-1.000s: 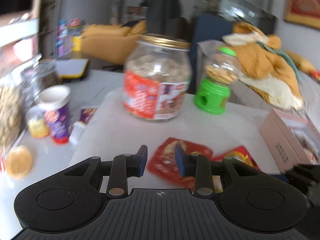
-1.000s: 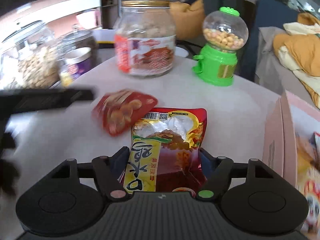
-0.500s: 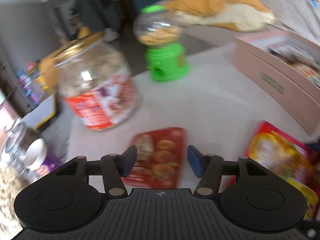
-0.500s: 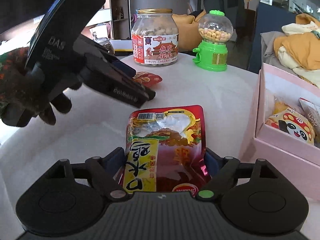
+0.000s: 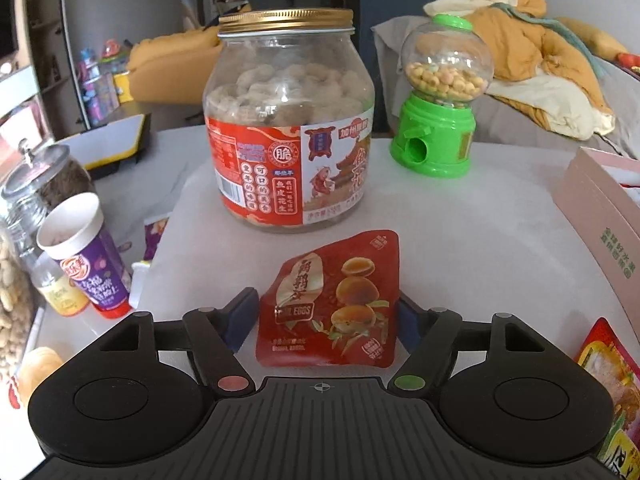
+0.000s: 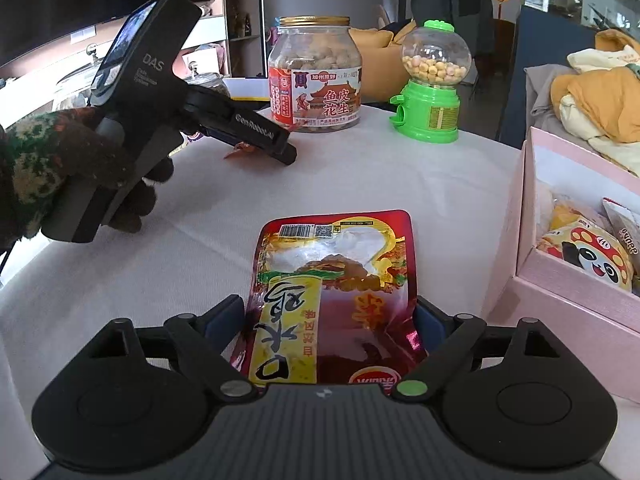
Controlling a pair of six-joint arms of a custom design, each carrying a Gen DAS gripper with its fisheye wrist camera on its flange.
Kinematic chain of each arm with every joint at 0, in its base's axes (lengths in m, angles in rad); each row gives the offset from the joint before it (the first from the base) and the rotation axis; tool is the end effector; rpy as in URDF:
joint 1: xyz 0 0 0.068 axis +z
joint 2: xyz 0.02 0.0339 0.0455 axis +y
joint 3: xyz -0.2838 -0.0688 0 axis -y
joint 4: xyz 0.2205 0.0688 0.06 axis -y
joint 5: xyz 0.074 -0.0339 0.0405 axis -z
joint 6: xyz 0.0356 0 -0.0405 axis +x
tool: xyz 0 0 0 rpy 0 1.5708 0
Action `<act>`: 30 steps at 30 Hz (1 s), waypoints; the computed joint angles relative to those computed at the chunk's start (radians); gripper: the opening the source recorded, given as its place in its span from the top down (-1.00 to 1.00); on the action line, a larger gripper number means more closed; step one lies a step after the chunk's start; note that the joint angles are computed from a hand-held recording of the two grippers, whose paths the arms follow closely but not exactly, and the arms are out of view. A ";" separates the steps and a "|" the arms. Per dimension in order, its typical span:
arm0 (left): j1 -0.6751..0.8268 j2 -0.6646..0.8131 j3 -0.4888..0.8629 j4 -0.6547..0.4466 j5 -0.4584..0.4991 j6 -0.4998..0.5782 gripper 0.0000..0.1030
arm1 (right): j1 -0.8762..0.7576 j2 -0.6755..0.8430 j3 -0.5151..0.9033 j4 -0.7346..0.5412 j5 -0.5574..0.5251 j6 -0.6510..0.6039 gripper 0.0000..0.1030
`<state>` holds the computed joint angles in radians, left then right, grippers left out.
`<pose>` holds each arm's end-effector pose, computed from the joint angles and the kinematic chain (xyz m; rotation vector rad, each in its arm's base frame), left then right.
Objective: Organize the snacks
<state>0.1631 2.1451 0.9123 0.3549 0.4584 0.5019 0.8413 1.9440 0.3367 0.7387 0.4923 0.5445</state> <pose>0.3692 0.0448 0.0821 0.5879 2.2698 -0.2399 0.1748 0.1703 0.0748 -0.1308 2.3069 0.0935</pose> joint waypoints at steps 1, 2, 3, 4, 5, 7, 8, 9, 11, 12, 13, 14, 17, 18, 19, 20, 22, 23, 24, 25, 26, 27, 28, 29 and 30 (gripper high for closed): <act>0.003 -0.003 -0.014 0.016 0.005 -0.012 -0.45 | -0.001 0.000 -0.001 0.003 -0.002 -0.001 -0.74; 0.005 -0.002 -0.033 0.050 0.006 -0.024 -0.44 | -0.004 0.001 -0.003 0.008 -0.011 -0.004 -0.78; 0.004 -0.001 -0.051 0.084 0.004 -0.029 -0.42 | -0.009 0.001 -0.003 0.010 -0.023 -0.010 -0.82; 0.003 -0.001 -0.062 0.103 0.000 -0.032 -0.41 | -0.014 0.000 -0.002 0.011 -0.032 -0.016 -0.83; 0.003 -0.007 -0.076 0.115 -0.004 -0.040 -0.39 | -0.017 0.000 -0.003 0.013 -0.039 -0.020 -0.85; 0.007 -0.022 -0.099 0.124 -0.011 -0.069 -0.36 | -0.020 -0.001 -0.002 0.011 -0.045 -0.025 -0.86; 0.009 -0.029 -0.109 0.127 -0.011 -0.080 -0.34 | -0.020 0.000 -0.001 0.010 -0.046 -0.026 -0.86; 0.014 -0.038 -0.126 0.131 -0.004 -0.085 -0.34 | -0.021 0.000 0.000 0.009 -0.048 -0.028 -0.87; 0.036 -0.062 -0.165 0.132 0.029 -0.087 -0.32 | -0.022 0.000 0.001 0.008 -0.053 -0.029 -0.88; 0.050 -0.074 -0.184 0.130 0.049 -0.082 -0.27 | -0.022 0.000 0.001 0.008 -0.052 -0.029 -0.88; 0.065 -0.089 -0.205 0.127 0.068 -0.074 -0.21 | -0.022 0.000 0.001 0.008 -0.052 -0.029 -0.88; 0.081 -0.105 -0.230 0.128 0.081 -0.065 0.35 | -0.021 0.000 0.001 0.008 -0.052 -0.029 -0.88; 0.147 -0.144 -0.268 0.058 0.162 -0.029 0.61 | -0.017 -0.002 0.002 0.001 -0.046 -0.028 -0.88; 0.166 -0.156 -0.284 0.044 0.176 -0.009 0.62 | -0.016 -0.003 0.001 0.000 -0.045 -0.027 -0.88; 0.188 -0.168 -0.303 0.030 0.187 0.022 0.62 | -0.016 -0.003 0.000 0.002 -0.046 -0.028 -0.88; 0.205 -0.180 -0.323 0.019 0.200 0.046 0.63 | -0.016 -0.003 0.000 0.002 -0.046 -0.028 -0.88; 0.248 -0.209 -0.351 -0.024 0.237 0.103 0.64 | -0.016 -0.003 0.000 0.002 -0.047 -0.029 -0.88; 0.270 -0.222 -0.357 -0.060 0.256 0.134 0.64 | -0.016 -0.003 0.000 0.002 -0.047 -0.029 -0.88; 0.288 -0.232 -0.361 -0.094 0.270 0.158 0.64 | -0.016 -0.003 0.000 0.002 -0.047 -0.029 -0.88; 0.303 -0.242 -0.363 -0.132 0.282 0.182 0.64 | -0.016 -0.003 0.000 0.000 -0.044 -0.029 -0.88; 0.318 -0.252 -0.370 -0.158 0.290 0.208 0.64 | -0.015 -0.004 0.001 -0.002 -0.043 -0.028 -0.88; 0.325 -0.263 -0.380 -0.173 0.291 0.228 0.64 | -0.013 -0.005 0.003 -0.008 -0.039 -0.026 -0.89; 0.331 -0.272 -0.393 -0.181 0.291 0.249 0.64 | -0.010 -0.005 0.005 -0.014 -0.035 -0.023 -0.89; 0.336 -0.283 -0.407 -0.190 0.290 0.271 0.64 | -0.007 -0.006 0.008 -0.021 -0.030 -0.019 -0.90; 0.340 -0.294 -0.423 -0.188 0.288 0.287 0.64 | -0.007 -0.007 0.011 -0.029 -0.029 -0.016 -0.92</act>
